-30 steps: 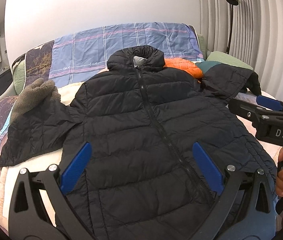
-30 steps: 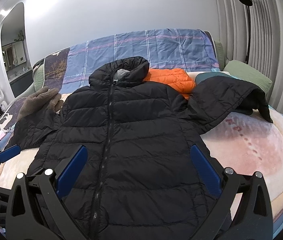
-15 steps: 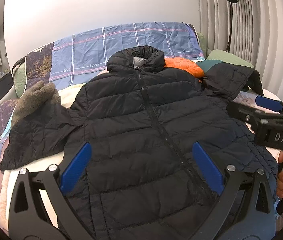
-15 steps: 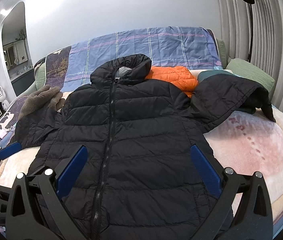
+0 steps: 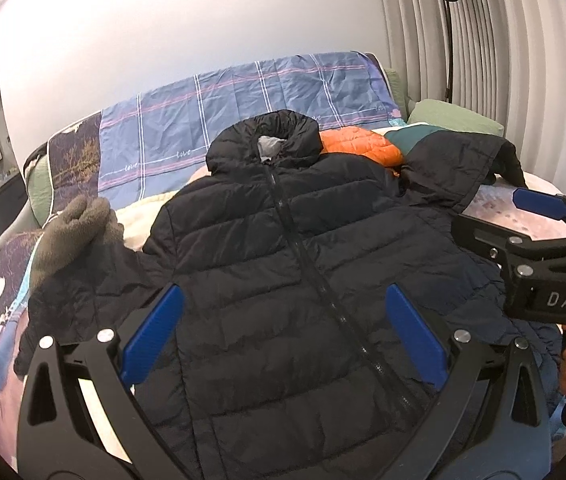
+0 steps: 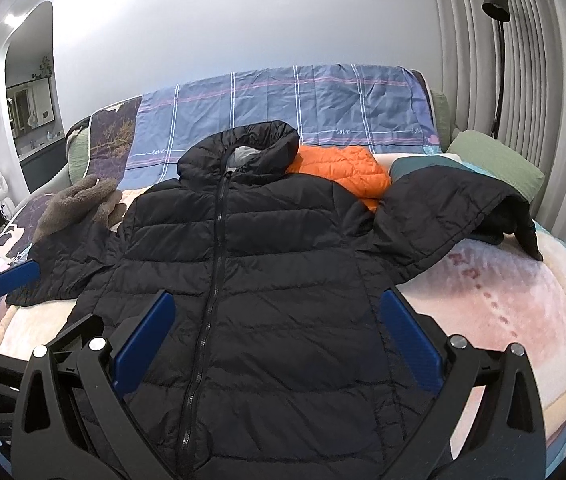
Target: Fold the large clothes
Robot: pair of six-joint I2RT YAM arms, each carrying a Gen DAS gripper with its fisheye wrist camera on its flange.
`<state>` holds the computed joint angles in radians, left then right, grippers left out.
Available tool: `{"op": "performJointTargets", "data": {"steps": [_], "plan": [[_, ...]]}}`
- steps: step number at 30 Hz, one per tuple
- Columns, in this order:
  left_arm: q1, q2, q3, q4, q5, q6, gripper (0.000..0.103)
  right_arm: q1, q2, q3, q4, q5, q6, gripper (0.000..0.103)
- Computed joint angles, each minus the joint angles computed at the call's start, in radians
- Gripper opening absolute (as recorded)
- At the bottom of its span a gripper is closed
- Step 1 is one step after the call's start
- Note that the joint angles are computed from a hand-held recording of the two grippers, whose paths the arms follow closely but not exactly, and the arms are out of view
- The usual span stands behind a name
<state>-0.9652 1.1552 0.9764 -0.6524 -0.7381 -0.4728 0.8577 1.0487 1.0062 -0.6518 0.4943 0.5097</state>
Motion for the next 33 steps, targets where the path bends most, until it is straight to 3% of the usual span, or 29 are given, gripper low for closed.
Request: {"op": "performJointTargets", "data": {"steps": [10, 19, 22, 25, 28, 29, 31, 33], "plan": [[0.059, 0.032, 0.032, 0.019, 0.051, 0.036, 0.101, -0.019, 0.021, 0.02, 0.013, 0.031, -0.067, 0.102], [0.129, 0.056, 0.036, 0.094, 0.121, 0.127, 0.101, -0.103, 0.062, 0.056, 0.033, -0.07, -0.126, 0.102], [0.213, 0.074, 0.063, 0.132, 0.21, 0.185, 0.101, -0.172, 0.107, 0.103, 0.057, -0.188, -0.201, 0.102], [0.347, 0.144, 0.156, 0.161, 0.282, 0.262, 0.101, -0.315, 0.257, 0.262, 0.034, -0.376, -0.286, 0.102], [0.494, 0.276, 0.326, 0.134, 0.38, 0.308, 0.085, -0.464, 0.493, 0.535, -0.049, -0.542, -0.282, 0.099], [0.549, 0.334, 0.402, 0.109, 0.43, 0.309, 0.081, -0.492, 0.556, 0.62, -0.093, -0.58, -0.273, 0.095], [0.645, 0.471, 0.578, 0.046, 0.524, 0.294, 0.08, -0.577, 0.767, 0.872, -0.15, -0.714, -0.229, 0.077], [0.713, 0.623, 0.77, -0.022, 0.599, 0.29, 0.08, -0.621, 0.963, 1.123, -0.211, -0.803, -0.201, 0.072]]}}
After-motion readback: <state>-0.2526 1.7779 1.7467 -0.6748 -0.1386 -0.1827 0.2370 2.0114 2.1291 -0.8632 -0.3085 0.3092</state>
